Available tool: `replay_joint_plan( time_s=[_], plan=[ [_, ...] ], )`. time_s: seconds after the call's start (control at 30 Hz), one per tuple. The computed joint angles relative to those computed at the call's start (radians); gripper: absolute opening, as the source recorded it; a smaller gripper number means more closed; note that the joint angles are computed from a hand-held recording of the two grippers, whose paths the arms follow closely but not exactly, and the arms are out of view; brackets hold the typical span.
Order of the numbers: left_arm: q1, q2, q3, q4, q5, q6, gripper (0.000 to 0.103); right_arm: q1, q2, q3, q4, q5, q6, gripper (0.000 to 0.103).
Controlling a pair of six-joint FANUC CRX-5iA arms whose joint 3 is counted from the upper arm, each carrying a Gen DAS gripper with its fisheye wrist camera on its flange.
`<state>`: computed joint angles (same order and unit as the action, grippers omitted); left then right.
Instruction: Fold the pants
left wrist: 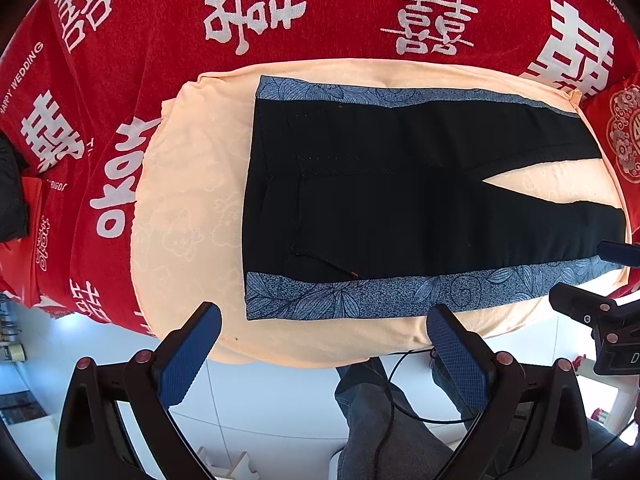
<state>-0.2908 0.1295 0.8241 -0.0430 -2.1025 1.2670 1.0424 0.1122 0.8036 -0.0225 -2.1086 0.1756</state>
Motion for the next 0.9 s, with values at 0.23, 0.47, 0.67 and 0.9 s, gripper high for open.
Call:
replay_joint_plan(
  time_s=[0.23,0.47,0.67,0.9],
  plan=[
    [-0.002,0.006,0.009,-0.005,-0.002,-0.003,0.103,-0.005,0.012,0.016,-0.001,-0.009,0.006,0.103],
    [-0.001,0.008,0.011,-0.005,-0.001,-0.006,0.103,-0.011,0.014,0.019,-0.004,-0.012,0.007,0.103],
    [0.000,0.011,0.016,-0.006,-0.003,-0.007,0.103,-0.016,0.014,0.019,-0.005,-0.016,0.011,0.103],
    [-0.006,0.039,0.059,-0.015,-0.015,-0.013,0.103,-0.021,0.014,0.019,-0.008,-0.017,0.014,0.103]
  ],
)
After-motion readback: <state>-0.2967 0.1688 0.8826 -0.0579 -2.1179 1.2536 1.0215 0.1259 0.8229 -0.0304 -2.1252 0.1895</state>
